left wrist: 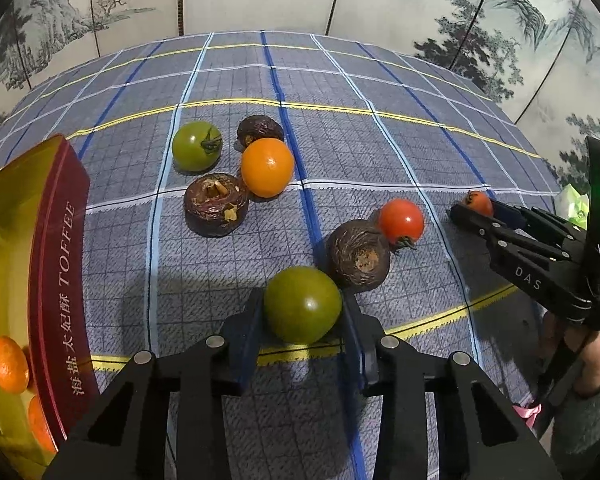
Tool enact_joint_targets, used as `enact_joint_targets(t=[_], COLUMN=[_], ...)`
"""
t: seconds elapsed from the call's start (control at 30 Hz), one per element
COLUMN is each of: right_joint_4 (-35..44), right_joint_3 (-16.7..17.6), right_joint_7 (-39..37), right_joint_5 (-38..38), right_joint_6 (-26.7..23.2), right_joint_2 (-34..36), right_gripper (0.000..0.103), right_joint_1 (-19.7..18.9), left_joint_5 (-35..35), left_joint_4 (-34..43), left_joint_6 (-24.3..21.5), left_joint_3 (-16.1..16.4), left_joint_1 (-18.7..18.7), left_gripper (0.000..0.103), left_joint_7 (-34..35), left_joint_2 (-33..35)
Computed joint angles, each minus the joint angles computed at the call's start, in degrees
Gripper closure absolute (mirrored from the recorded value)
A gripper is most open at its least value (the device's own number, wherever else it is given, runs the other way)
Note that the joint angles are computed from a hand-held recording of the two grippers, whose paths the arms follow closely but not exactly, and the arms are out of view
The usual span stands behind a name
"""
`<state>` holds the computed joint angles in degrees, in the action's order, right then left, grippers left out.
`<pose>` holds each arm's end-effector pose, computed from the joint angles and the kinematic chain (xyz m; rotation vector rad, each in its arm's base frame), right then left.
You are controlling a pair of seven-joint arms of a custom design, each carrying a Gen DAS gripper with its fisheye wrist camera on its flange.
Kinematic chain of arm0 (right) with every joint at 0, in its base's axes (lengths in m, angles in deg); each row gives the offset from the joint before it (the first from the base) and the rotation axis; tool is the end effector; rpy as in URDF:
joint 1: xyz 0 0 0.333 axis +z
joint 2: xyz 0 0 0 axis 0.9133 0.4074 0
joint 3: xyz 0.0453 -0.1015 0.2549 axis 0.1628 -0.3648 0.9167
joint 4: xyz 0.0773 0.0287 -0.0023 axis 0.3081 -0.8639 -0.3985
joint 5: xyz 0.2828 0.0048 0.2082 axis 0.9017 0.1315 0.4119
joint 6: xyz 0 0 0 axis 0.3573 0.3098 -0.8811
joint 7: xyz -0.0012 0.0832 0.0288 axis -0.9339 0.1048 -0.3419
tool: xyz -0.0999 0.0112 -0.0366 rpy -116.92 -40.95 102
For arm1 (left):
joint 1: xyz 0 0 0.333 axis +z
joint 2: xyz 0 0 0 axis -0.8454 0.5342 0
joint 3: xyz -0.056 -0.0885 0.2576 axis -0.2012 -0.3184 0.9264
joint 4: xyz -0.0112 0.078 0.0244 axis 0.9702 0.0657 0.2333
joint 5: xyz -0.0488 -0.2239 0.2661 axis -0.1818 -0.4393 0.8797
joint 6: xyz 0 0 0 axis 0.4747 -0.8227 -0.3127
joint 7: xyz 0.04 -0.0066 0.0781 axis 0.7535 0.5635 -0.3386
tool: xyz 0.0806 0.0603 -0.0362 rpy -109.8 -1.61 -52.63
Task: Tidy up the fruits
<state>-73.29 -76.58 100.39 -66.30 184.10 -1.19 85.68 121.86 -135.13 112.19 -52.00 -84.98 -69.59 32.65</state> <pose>0.4715 0.2317 0.2535 -2.1262 1.2986 -0.4942 0.3780 -0.3723 0.3171 -2.0646 1.8824 -0.6869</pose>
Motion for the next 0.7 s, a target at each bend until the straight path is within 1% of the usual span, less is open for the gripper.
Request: enact_joint_targets(t=[0.17, 0.37, 0.53, 0.7], right_joint_4=[0.0, 0.0, -0.1, -0.1], right_joint_3=[0.0, 0.0, 0.0, -0.1], right_joint_7=[0.1, 0.1, 0.2, 0.1], right_joint_5=[-0.1, -0.2, -0.2, -0.2], right_joint_6=[0.0, 0.0, 0.0, 0.0], right_joint_2=[0.0, 0.0, 0.0, 0.0], right_gripper=[0.069, 0.069, 0.069, 0.069], right_joint_1=[-0.1, 0.0, -0.1, 0.0], left_joint_5=[-0.4, -0.1, 0.1, -1.8], left_joint_4=[-0.7, -3.3, -7.3, -13.3], left_joint_6=[-1.3, -3.0, -3.0, -4.4], left_joint_3=[-0.2, -1.1, -2.3, -3.9], left_joint_1=[0.0, 0.6, 2.2, 4.4], left_gripper=[0.066, 0.066, 0.066, 0.066], left_joint_7=[-0.7, -2.9, -5.0, -6.3], left_joint_2=[-1.1, -4.7, -9.9, -17.7])
